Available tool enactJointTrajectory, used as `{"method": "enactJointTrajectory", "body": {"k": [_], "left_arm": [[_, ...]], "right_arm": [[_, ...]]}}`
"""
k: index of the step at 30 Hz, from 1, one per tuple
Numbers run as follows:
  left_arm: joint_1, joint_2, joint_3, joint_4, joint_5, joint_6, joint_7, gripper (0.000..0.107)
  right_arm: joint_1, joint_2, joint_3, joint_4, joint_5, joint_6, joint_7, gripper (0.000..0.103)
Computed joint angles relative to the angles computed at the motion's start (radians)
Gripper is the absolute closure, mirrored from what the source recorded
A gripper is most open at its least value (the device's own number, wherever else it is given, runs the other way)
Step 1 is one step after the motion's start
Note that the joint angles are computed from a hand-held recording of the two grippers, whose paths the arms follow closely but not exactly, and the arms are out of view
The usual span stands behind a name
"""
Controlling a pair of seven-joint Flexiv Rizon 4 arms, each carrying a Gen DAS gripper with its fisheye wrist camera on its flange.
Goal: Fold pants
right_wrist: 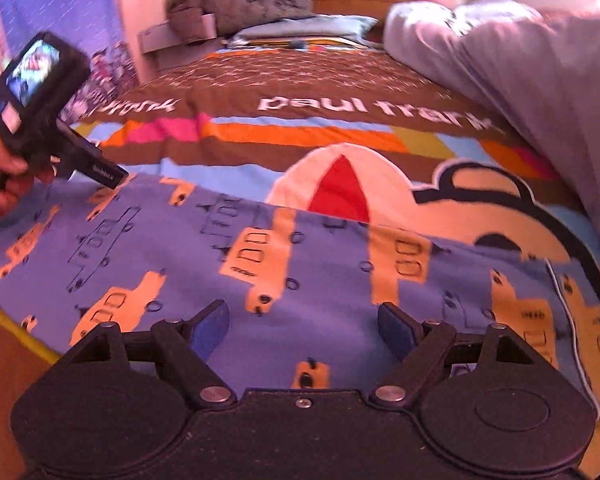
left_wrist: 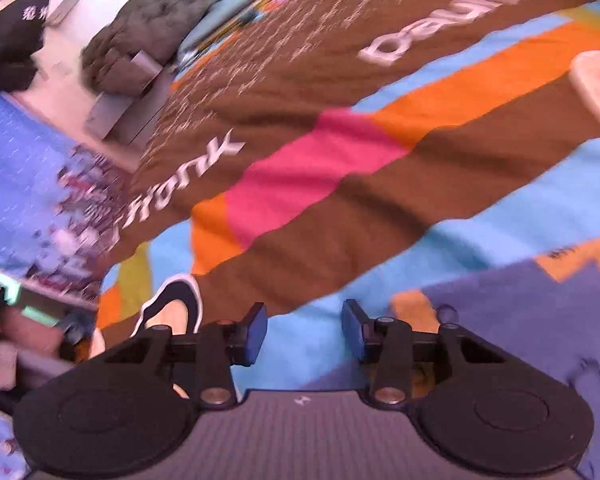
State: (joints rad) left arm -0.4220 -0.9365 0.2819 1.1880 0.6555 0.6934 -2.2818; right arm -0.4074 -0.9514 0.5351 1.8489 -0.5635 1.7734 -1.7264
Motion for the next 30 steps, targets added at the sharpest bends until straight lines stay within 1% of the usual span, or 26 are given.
{"method": "enactJointTrajectory", "body": {"k": [1, 2, 3, 4, 5, 6, 7, 8, 9, 10, 11, 12, 13, 14, 15, 16, 18, 19, 20, 21, 23, 24, 25, 27, 29, 30], "left_arm": [[-0.002, 0.0, 0.0, -0.011, -0.011, -0.013, -0.019, 0.066], [-0.001, 0.008, -0.002, -0.011, -0.025, -0.02, -0.04, 0.065], [-0.005, 0.023, 0.0, 0.001, -0.03, -0.012, -0.076, 0.063], [-0.02, 0.042, 0.012, 0.018, -0.023, -0.004, -0.131, 0.056], [-0.043, 0.066, 0.029, 0.043, -0.005, 0.01, -0.2, 0.052], [-0.062, 0.102, 0.039, 0.09, 0.024, 0.062, -0.269, 0.044], [-0.061, 0.139, 0.028, 0.141, 0.043, 0.13, -0.291, 0.041], [-0.045, 0.176, -0.003, 0.196, 0.044, 0.199, -0.273, 0.041], [-0.02, 0.209, -0.05, 0.253, 0.017, 0.254, -0.221, 0.041], [-0.006, 0.227, -0.082, 0.29, -0.014, 0.274, -0.179, 0.041], [0.0, 0.241, -0.112, 0.326, -0.048, 0.281, -0.137, 0.041], [-0.007, 0.248, -0.131, 0.354, -0.08, 0.265, -0.085, 0.04], [-0.042, 0.245, -0.126, 0.357, -0.084, 0.21, -0.064, 0.04], [-0.104, 0.248, -0.087, 0.36, -0.026, 0.18, -0.107, 0.038], [-0.154, 0.259, -0.064, 0.368, 0.043, 0.155, -0.164, 0.036], [-0.175, 0.274, -0.056, 0.385, 0.048, 0.141, -0.163, 0.036], [-0.157, 0.314, -0.088, 0.417, 0.036, 0.121, -0.132, 0.035], [-0.139, 0.336, -0.11, 0.429, 0.017, 0.104, -0.093, 0.035], [-0.129, 0.35, -0.125, 0.431, 0.004, 0.085, -0.068, 0.035], [-0.117, 0.364, -0.138, 0.428, -0.008, 0.068, -0.042, 0.034], [-0.112, 0.367, -0.149, 0.394, -0.005, 0.047, -0.03, 0.029], [-0.114, 0.36, -0.15, 0.366, 0.003, 0.043, -0.039, 0.022], [-0.114, 0.347, -0.151, 0.333, 0.007, 0.04, -0.049, 0.015], [-0.109, 0.305, -0.164, 0.243, -0.01, 0.057, -0.073, 0.011], [-0.084, 0.244, -0.195, 0.154, -0.07, 0.087, -0.039, 0.009], [-0.079, 0.204, -0.207, 0.091, -0.106, 0.086, -0.014, 0.009]], "right_arm": [[-0.013, -0.007, 0.016, -0.007, 0.002, -0.012, 0.008, 0.02], [-0.019, -0.013, 0.024, -0.013, 0.008, -0.016, 0.013, 0.02], [-0.027, -0.018, 0.034, -0.017, 0.012, -0.017, 0.015, 0.02], [-0.053, -0.03, 0.063, -0.019, 0.011, -0.013, 0.014, 0.02], [-0.092, -0.048, 0.105, -0.019, 0.0, -0.009, 0.008, 0.02], [-0.142, -0.074, 0.16, -0.017, -0.018, -0.002, -0.001, 0.02], [-0.191, -0.103, 0.212, -0.015, -0.042, 0.004, -0.008, 0.02], [-0.235, -0.126, 0.255, -0.01, -0.069, 0.001, -0.014, 0.019], [-0.252, -0.131, 0.268, -0.008, -0.083, -0.009, -0.011, 0.017], [-0.24, -0.112, 0.249, -0.01, -0.077, -0.025, 0.003, 0.016], [-0.204, -0.077, 0.202, -0.016, -0.054, -0.038, 0.022, 0.016], [-0.157, -0.042, 0.145, -0.031, -0.027, -0.071, 0.043, 0.016], [-0.12, -0.02, 0.1, -0.053, 0.001, -0.112, 0.06, 0.016], [-0.097, -0.011, 0.072, -0.077, 0.027, -0.14, 0.076, 0.016], [-0.084, -0.008, 0.052, -0.1, 0.055, -0.156, 0.093, 0.016], [-0.061, -0.001, 0.015, -0.12, 0.087, -0.152, 0.116, 0.016], [0.008, 0.03, -0.099, -0.143, 0.171, -0.109, 0.148, 0.017], [0.012, 0.031, -0.121, -0.146, 0.181, -0.08, 0.167, 0.017], [0.004, 0.035, -0.124, -0.149, 0.203, -0.064, 0.171, 0.016], [-0.019, 0.038, -0.113, -0.146, 0.216, -0.045, 0.172, 0.016], [-0.077, 0.045, -0.077, -0.12, 0.215, 0.001, 0.169, 0.007], [-0.115, 0.044, -0.047, -0.103, 0.203, 0.017, 0.172, 0.005], [-0.173, 0.031, 0.008, -0.093, 0.175, 0.01, 0.177, 0.005], [-0.303, -0.017, 0.149, -0.09, 0.109, -0.075, 0.176, 0.005], [-0.379, -0.054, 0.244, -0.102, 0.093, -0.18, 0.128, 0.005], [-0.403, -0.073, 0.279, -0.118, 0.088, -0.233, 0.095, 0.005]]}}
